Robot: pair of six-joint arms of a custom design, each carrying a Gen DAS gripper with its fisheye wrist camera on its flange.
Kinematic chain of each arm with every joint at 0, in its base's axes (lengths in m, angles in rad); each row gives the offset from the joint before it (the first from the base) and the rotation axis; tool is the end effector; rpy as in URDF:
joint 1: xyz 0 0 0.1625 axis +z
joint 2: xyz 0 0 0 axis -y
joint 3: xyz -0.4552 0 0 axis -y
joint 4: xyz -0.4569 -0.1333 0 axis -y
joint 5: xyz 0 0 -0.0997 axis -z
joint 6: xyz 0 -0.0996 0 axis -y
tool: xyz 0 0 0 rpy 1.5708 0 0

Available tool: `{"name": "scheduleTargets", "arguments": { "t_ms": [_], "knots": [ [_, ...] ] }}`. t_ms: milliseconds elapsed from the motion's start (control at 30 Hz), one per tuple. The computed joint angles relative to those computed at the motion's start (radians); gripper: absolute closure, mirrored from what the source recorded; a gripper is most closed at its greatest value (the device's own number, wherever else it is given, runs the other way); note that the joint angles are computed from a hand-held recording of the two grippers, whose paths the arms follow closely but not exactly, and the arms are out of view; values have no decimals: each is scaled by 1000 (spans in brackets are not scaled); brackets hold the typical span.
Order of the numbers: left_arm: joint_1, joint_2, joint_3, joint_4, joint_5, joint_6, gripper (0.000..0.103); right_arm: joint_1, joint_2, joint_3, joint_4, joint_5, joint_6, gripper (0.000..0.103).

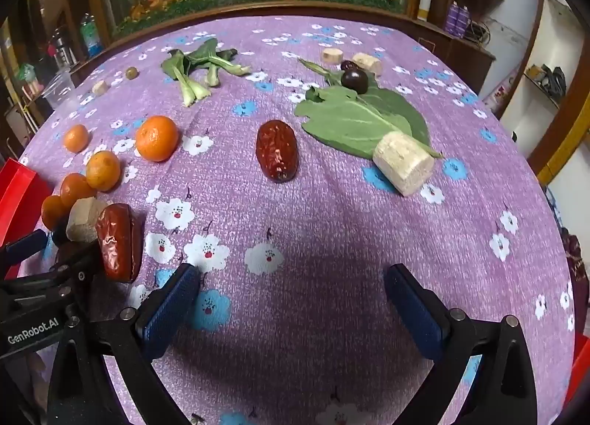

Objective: Organize fruits

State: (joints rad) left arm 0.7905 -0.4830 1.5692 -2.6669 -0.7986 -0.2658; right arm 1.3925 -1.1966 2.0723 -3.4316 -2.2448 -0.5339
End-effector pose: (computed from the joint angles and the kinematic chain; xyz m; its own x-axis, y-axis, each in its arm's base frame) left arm -0.3598 -0.6518 -0.1007 -0.6807 0.2949 -0.6706 0.5437 0.8168 -0.1928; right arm -0.0327 -0.5824 0.2754 -0.6324 0.2831 0.7211 -0.2600 0.7993 -0.5418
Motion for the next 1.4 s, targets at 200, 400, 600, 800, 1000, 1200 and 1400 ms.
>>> {"name": "scheduleTargets", "arguments": {
  "t_ms": [200,400,600,800,1000,1200,1400],
  "knots": [
    [-16,-61,101,-96,-14,-14,6,-4,-2,3,-16,3,-12,1],
    [-88,-122,246,-432,102,112,5,22,-22,62,-133,15,-42,1],
    [-178,-171,340,-795,181,276,5,80,-66,163,-391,138,-155,1],
    [-303,-265,411,-982,250,406,5,201,-127,217,-543,155,-247,1],
    [-439,-405,415,-1062,317,613,4,360,-315,223,-512,129,-285,1],
    [-507,-453,245,-1012,392,824,0,588,-402,65,-512,-23,-465,1],
    [-474,-464,184,-940,399,841,0,692,-428,-89,-395,-141,-497,0]
  ]
}}
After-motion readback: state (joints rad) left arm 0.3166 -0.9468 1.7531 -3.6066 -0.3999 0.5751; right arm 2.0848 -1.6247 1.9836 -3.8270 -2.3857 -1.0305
